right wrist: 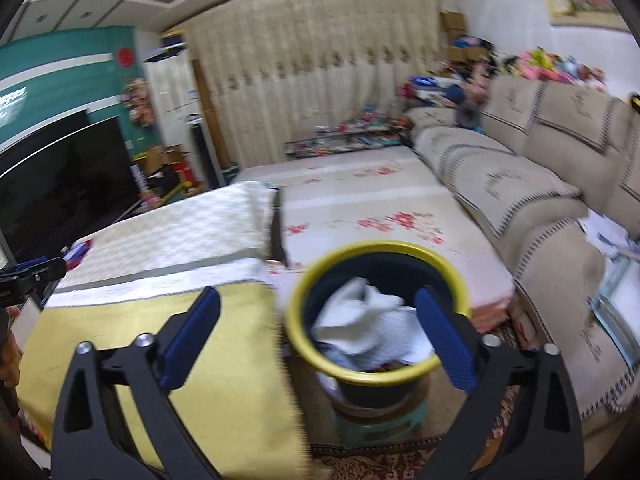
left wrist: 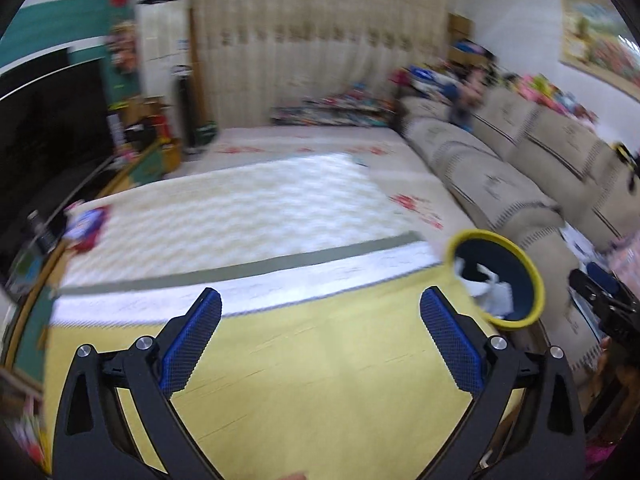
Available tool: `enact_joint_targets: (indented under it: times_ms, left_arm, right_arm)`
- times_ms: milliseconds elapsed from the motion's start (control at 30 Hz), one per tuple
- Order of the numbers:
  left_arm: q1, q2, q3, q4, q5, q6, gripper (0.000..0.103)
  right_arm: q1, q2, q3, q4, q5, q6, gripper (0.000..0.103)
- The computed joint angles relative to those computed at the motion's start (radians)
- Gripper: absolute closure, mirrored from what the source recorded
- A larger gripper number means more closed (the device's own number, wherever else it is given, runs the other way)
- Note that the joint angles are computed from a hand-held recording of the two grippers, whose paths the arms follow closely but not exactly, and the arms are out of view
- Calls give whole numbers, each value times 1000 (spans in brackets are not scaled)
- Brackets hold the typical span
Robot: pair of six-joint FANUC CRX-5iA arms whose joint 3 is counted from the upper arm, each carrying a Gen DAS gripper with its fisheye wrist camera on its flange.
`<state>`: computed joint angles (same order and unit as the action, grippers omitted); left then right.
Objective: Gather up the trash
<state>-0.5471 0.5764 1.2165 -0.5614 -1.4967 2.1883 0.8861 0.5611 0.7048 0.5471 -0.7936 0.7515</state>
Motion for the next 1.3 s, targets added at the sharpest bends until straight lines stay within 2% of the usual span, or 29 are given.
enact_joint_targets:
  times_ms: [67,200,367,500,600,967,1300]
  left_arm:
    - [-23,-117,-156,-85,-6,93,5]
    - [-55,-265,-351,-164,-21,216,5]
    - [-113,-380,-485,-260,-59,306,5]
    - [-145,-421,-523,-308,-71,352,5]
    - [-174,-413,-506,-335,-89,361,5]
    - [-183,-378,-456,-327,-91,334,5]
    - [-186,-367,-439,-327,-95,323,5]
  right_arm:
    - [20,19,42,-3,-18,32,7]
    - [57,56,132,-14,-61,101,7]
    - [90,72,185,-14,-92,154,7]
    - [111,76,200,-11,-104,169,7]
    - [122,85,221,-15,-117,182,7]
    - [123,130,303,-45,-167,204,7]
    - [122,126,292,-44,-165,194,7]
